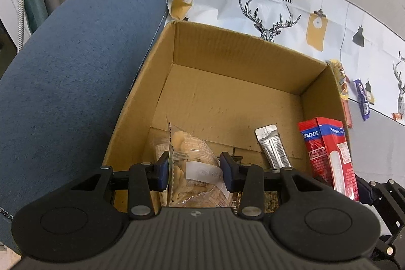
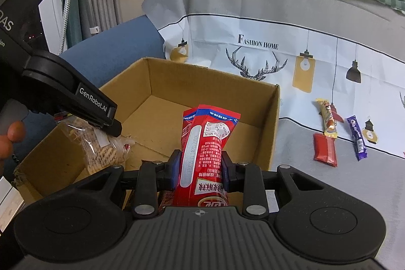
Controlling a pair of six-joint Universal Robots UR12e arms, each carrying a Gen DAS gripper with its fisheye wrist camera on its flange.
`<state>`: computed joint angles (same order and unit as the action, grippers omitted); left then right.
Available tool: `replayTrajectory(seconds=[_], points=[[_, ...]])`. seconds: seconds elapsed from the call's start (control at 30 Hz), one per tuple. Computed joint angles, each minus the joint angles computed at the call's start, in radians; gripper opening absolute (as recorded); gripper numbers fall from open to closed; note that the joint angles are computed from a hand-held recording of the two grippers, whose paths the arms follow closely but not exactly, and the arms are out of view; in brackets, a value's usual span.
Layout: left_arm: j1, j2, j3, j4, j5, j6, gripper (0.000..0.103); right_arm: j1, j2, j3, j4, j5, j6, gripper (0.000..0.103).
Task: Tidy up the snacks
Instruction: 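Carry the wafer box with the right tool while the left tool carries the cookie bag to the box, then open both tools to drop the wafer box and cookie bag into the box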
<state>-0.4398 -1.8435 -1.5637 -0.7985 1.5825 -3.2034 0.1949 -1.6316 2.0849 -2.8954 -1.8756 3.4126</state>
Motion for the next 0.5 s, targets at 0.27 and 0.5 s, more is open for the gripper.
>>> replayTrajectory(seconds=[0.27, 0.5], points=[[0.003, -0.01, 0.014, -0.023, -0.01, -0.003, 0.079, -0.008, 0.015, -0.01, 0.008, 0.007, 0.001, 0.038], [0.012, 0.018, 0.003, -0.036, -0.014, -0.028, 0.103, 0.003, 0.008, -0.011, -0.023, -0.027, -0.02, 0.089]])
